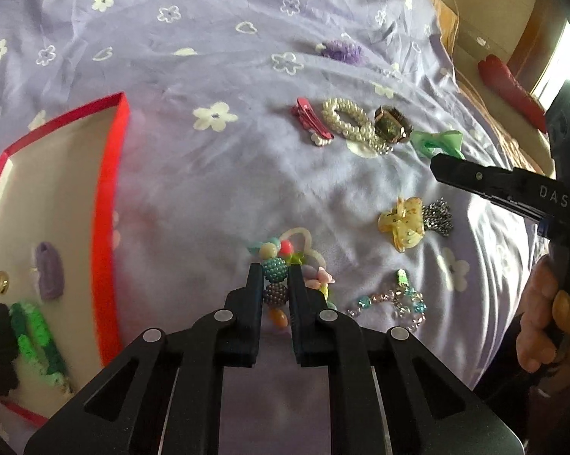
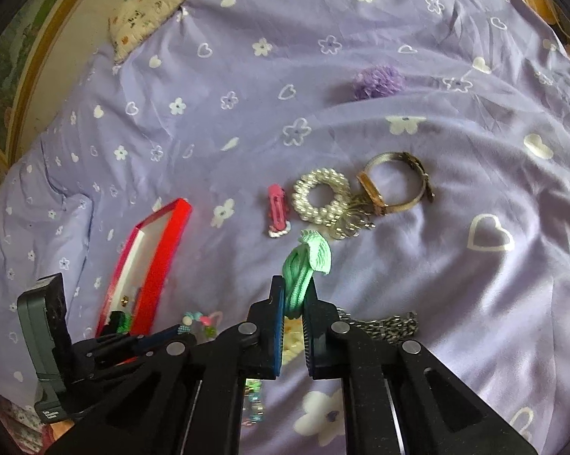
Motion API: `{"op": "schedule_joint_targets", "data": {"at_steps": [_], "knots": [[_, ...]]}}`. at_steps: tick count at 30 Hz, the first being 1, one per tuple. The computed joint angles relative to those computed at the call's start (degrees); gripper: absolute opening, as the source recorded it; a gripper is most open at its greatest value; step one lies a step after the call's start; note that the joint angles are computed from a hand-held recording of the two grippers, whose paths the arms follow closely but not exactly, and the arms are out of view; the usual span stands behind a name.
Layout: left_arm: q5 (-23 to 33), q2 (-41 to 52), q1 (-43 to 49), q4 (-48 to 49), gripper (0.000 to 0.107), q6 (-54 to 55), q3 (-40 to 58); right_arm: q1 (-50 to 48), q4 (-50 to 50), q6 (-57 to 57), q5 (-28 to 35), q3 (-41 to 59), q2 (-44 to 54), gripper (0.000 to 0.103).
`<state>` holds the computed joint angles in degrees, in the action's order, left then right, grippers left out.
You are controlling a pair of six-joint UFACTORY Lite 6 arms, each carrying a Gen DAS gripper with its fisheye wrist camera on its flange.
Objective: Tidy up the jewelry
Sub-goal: 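Carry both items into the box and open the right tool to release the mint tie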
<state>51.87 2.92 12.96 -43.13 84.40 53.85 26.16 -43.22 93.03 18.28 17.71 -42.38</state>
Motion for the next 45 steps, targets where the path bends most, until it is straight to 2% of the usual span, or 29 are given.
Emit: {"op": "schedule_joint_targets", "data": {"at_steps": [12,22,38,45], "knots": [[11.5,0.3,11.3,-2.2,0.011,1.8,9.3,12.5,-17.1,21.1,2.5,8.7,11.3,0.008],[15.8,6.5,18.6,-3.2,0.011,1.7,18.7,17.7,-27.4,32.6,0.6,17.2,24.2,0.008],[17.4,22.0,24.6,-3.1,0.011,-3.0,36.7,19.8,-32.2,34.7,-4.7,33.9,43.1,0.008],[16.9,28.4,25.4,-2.5,0.011,-5.7,43.8,18.8,-26.7,26.8,-8.3,43.8,52.6,0.008]]}}
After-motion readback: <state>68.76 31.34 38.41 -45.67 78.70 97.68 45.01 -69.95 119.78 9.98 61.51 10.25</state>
